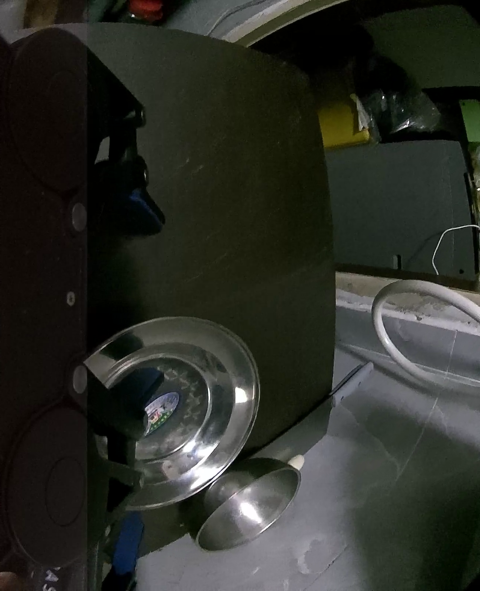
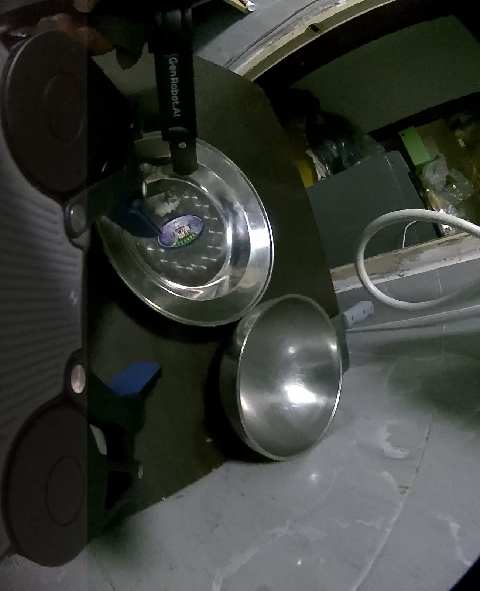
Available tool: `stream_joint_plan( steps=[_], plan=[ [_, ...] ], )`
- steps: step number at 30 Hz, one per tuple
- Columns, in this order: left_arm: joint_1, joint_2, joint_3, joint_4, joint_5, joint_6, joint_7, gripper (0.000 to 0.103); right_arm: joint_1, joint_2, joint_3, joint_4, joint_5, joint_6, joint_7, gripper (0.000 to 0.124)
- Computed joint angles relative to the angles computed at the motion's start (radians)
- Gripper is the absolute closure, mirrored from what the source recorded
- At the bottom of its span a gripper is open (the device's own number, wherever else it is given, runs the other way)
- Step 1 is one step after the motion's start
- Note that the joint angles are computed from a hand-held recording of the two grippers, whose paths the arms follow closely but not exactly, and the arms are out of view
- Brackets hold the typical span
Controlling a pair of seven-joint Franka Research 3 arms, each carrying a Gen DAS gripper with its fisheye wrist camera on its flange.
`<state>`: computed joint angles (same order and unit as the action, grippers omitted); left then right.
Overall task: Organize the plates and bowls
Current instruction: 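Grasp the rim of the blue-labelled steel plate with the left tool, then lift the labelled plate with the left tool and carry it over the large plate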
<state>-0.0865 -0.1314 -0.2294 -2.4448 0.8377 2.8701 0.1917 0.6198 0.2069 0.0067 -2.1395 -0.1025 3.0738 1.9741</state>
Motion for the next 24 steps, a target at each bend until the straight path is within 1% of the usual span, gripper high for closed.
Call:
stream_joint_plan(
  steps=[2,3,5,6,7,8,9,12,13,14,16,20,24],
  plan=[
    [-0.001,-0.004,0.002,-0.006,0.0,0.016,0.009,0.028,0.016,0.002,-0.017,-0.002,-0.019,0.012,0.015,0.056],
    [-0.001,-0.006,0.003,-0.009,0.0,0.022,0.014,0.028,0.007,0.004,-0.006,-0.002,-0.01,0.016,0.002,0.057],
    [0.003,-0.011,0.0,-0.014,0.01,0.032,0.017,0.029,-0.037,0.011,0.046,0.006,0.056,-0.002,-0.048,0.067],
    [0.005,-0.013,0.0,-0.018,0.012,0.039,0.018,0.031,-0.031,0.011,0.039,0.005,0.056,-0.001,-0.045,0.07],
    [0.004,-0.014,0.002,-0.021,0.003,0.047,0.03,0.036,-0.025,0.011,0.033,0.006,0.057,-0.002,-0.044,0.074],
    [0.002,-0.014,0.005,-0.025,-0.01,0.055,0.046,0.044,-0.04,0.011,0.05,0.006,0.081,-0.001,-0.061,0.078],
    [-0.001,-0.015,0.008,-0.029,-0.028,0.061,0.065,0.049,-0.058,0.012,0.072,0.006,0.111,0.0,-0.085,0.08],
    [-0.003,-0.017,0.013,-0.038,-0.072,0.09,0.111,0.058,-0.096,0.014,0.121,0.003,0.192,0.01,-0.152,0.089],
    [-0.007,-0.018,0.018,-0.045,-0.099,0.108,0.132,0.063,-0.099,0.013,0.127,0.001,0.21,0.013,-0.166,0.093],
    [-0.011,-0.019,0.021,-0.051,-0.126,0.122,0.153,0.07,-0.092,0.012,0.121,0.0,0.218,0.014,-0.171,0.093],
    [-0.021,-0.022,0.027,-0.065,-0.184,0.147,0.2,0.079,-0.09,0.007,0.122,-0.007,0.236,0.022,-0.189,0.095],
    [-0.019,-0.045,0.008,-0.082,-0.231,0.139,0.238,0.079,-0.103,-0.015,0.145,-0.027,0.29,0.019,-0.232,0.095],
    [-0.018,-0.097,-0.01,-0.12,-0.26,0.132,0.26,0.079,-0.078,-0.044,0.129,-0.059,0.29,0.034,-0.227,0.095]
  ],
)
